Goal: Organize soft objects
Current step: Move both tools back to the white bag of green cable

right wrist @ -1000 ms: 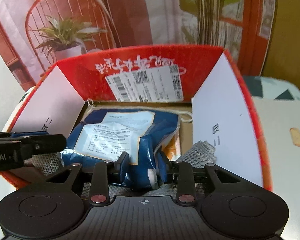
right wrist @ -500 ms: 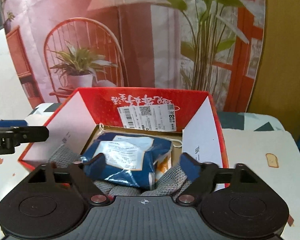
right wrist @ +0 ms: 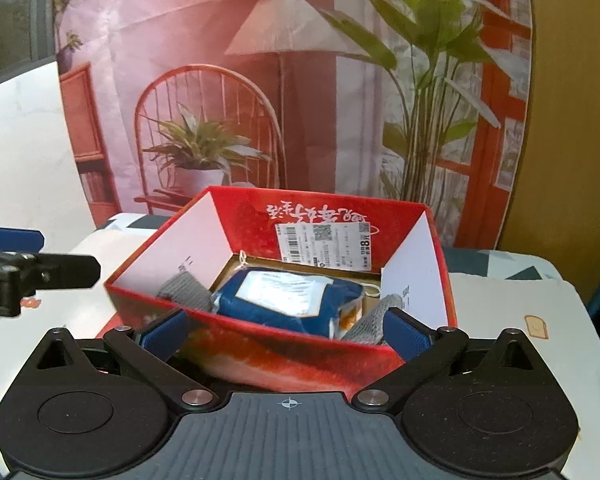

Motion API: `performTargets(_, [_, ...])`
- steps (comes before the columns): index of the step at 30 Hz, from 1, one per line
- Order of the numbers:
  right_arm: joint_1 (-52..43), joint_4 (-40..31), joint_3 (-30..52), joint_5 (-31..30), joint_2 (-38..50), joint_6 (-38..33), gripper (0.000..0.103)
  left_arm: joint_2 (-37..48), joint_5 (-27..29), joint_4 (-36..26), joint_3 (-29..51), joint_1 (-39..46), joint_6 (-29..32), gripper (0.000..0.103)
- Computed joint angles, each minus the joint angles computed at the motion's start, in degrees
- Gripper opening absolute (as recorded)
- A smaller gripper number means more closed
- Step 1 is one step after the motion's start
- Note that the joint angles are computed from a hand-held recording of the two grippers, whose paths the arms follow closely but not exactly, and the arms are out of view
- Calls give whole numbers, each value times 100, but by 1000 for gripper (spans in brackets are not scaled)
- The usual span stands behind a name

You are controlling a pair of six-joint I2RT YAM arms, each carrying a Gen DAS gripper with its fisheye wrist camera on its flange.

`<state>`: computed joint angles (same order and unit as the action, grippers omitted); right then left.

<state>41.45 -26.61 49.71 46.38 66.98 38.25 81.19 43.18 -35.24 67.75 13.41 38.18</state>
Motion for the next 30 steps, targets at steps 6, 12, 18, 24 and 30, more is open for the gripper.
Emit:
performTargets(6, [751, -32, -429, 554, -84, 456, 102, -349, 249, 191, -700, 425, 407, 103])
performTargets(12, [1224, -29, -820, 726, 78, 1117, 102, -550, 431, 317, -1275, 797, 615, 103])
performTargets(18, [1494, 86, -1145, 923, 309, 1697, 102, -553, 387, 507, -1633, 957, 774, 103])
performTargets(24, [1891, -4, -1438, 1247, 565, 2649, 102, -439, 372, 534, -1818, 1136, 852, 103])
performTargets(30, [2428, -435, -1548, 1608, 1081, 3937, 102, -295, 463, 523, -1908, 1353, 892, 103])
